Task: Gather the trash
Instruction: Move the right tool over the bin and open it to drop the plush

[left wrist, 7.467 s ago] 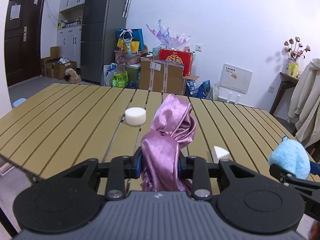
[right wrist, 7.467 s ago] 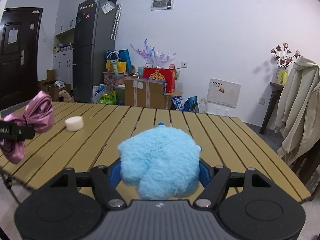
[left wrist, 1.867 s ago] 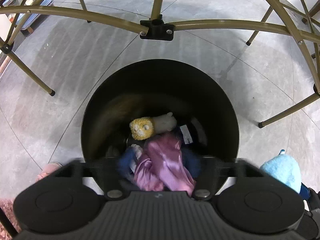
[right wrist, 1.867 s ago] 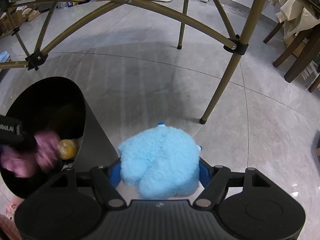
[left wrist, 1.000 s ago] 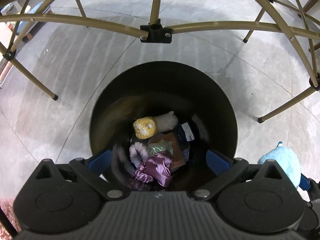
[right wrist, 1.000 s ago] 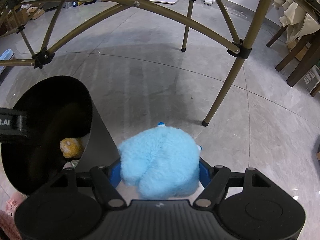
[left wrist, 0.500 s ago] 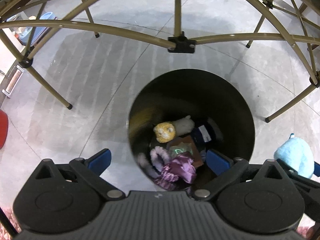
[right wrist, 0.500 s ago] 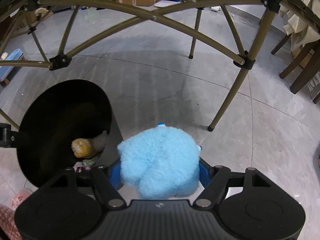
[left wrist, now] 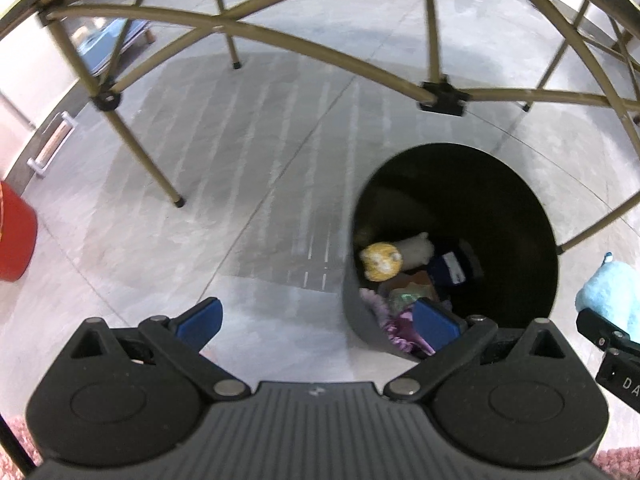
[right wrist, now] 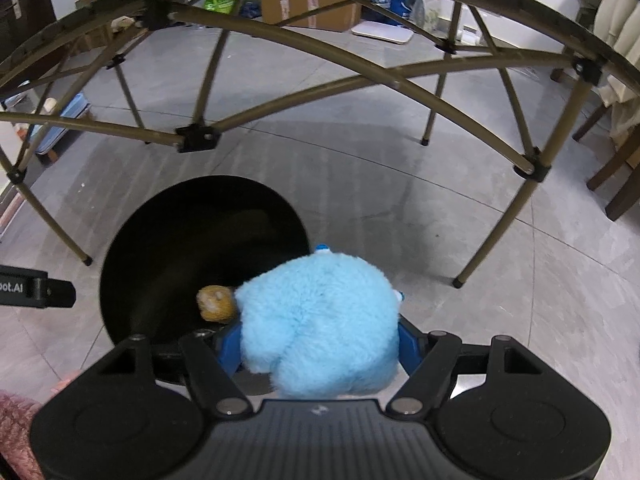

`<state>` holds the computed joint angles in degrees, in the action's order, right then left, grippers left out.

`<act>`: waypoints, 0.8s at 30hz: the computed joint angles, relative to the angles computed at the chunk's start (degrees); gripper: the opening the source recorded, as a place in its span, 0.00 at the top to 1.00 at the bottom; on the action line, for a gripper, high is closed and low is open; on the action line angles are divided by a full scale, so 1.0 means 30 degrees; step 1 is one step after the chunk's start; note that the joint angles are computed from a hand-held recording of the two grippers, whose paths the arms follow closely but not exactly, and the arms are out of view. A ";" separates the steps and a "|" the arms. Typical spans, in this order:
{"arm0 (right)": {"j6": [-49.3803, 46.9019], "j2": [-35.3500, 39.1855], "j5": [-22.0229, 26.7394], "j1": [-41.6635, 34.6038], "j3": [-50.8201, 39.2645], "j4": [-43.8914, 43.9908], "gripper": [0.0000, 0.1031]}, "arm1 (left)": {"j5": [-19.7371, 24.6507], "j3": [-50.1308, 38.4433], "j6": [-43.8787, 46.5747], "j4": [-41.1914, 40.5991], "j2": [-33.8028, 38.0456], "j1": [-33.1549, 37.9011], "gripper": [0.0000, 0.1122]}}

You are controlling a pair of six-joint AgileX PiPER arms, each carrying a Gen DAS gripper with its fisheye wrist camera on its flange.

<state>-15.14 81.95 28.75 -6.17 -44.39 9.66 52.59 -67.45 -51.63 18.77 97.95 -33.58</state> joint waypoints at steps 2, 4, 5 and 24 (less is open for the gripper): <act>0.0511 -0.0078 0.0033 0.0523 -0.0045 -0.0260 0.30 | -0.0127 0.0516 0.0065 0.0036 -0.0570 0.0246 0.08; 0.1032 -0.0029 0.0050 0.1094 -0.0153 -0.0497 0.30 | -0.0287 0.0996 0.0152 0.0122 -0.1054 0.0550 0.08; 0.1415 0.0022 0.0037 0.1420 -0.0212 -0.0692 0.30 | -0.0357 0.1136 0.0240 0.0110 -0.1192 0.0739 0.08; 0.3347 0.2825 -0.0125 0.5216 -0.2064 -0.0310 0.30 | -0.0999 0.2911 0.0928 0.0055 -0.1238 0.2950 0.08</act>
